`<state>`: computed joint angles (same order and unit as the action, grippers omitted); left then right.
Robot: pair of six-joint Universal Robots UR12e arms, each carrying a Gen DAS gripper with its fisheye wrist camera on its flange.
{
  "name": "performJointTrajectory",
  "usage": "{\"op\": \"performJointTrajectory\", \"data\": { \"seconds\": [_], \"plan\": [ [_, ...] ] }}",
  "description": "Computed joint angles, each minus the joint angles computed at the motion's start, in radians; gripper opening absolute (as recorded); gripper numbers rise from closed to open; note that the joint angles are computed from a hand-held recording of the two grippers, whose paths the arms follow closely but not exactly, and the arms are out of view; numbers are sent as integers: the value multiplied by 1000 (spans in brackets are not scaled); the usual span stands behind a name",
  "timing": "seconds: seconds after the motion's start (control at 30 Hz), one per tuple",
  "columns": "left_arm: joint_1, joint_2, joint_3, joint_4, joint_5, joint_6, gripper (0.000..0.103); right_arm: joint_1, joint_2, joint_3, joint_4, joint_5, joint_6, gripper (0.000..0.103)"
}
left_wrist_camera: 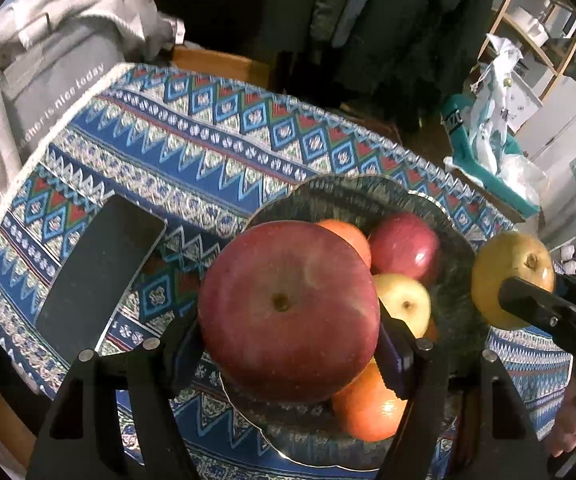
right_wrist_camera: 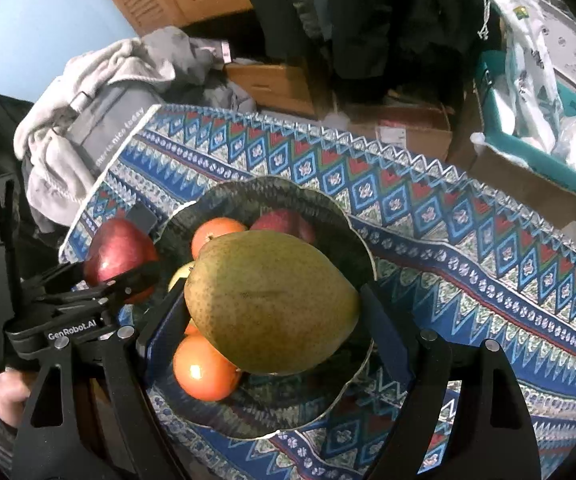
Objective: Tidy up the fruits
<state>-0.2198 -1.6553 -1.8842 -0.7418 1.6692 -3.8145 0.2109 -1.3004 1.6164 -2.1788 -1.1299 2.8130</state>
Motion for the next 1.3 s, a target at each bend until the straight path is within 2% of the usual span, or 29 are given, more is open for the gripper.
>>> {"op": "performJointTrajectory", "data": {
  "seconds": [0.2,0.6,0.67,0.7,0.83,0.93,1.2,1.3],
  "plan": [
    [6,-12,-2,-32,-21,-1,75,12,13,-4,15,-18,-6,84],
    [-10,-12,17,-52,30,44,78,23,31,-7,26,-60,-1,84],
    [-13,-12,20,-60,32,45,78,20,30,-4,28,-45,-1,82],
    [-14,-11,22,-62,33,47,78,16,28,-1,21,-26,0,78],
    [-20,-3,27,-72,44,48,78,15,22,-3,-10,-48,18,81],
    [-28,10,29,-67,65,48,78,0,16,-5,9,8,38,81],
    [-57,32,58,-52,119,58,78,2,-35,17,-60,-30,15,80],
    [-81,37,77,-49,163,77,82,2,-61,31,-112,-57,7,80]
  ]
}}
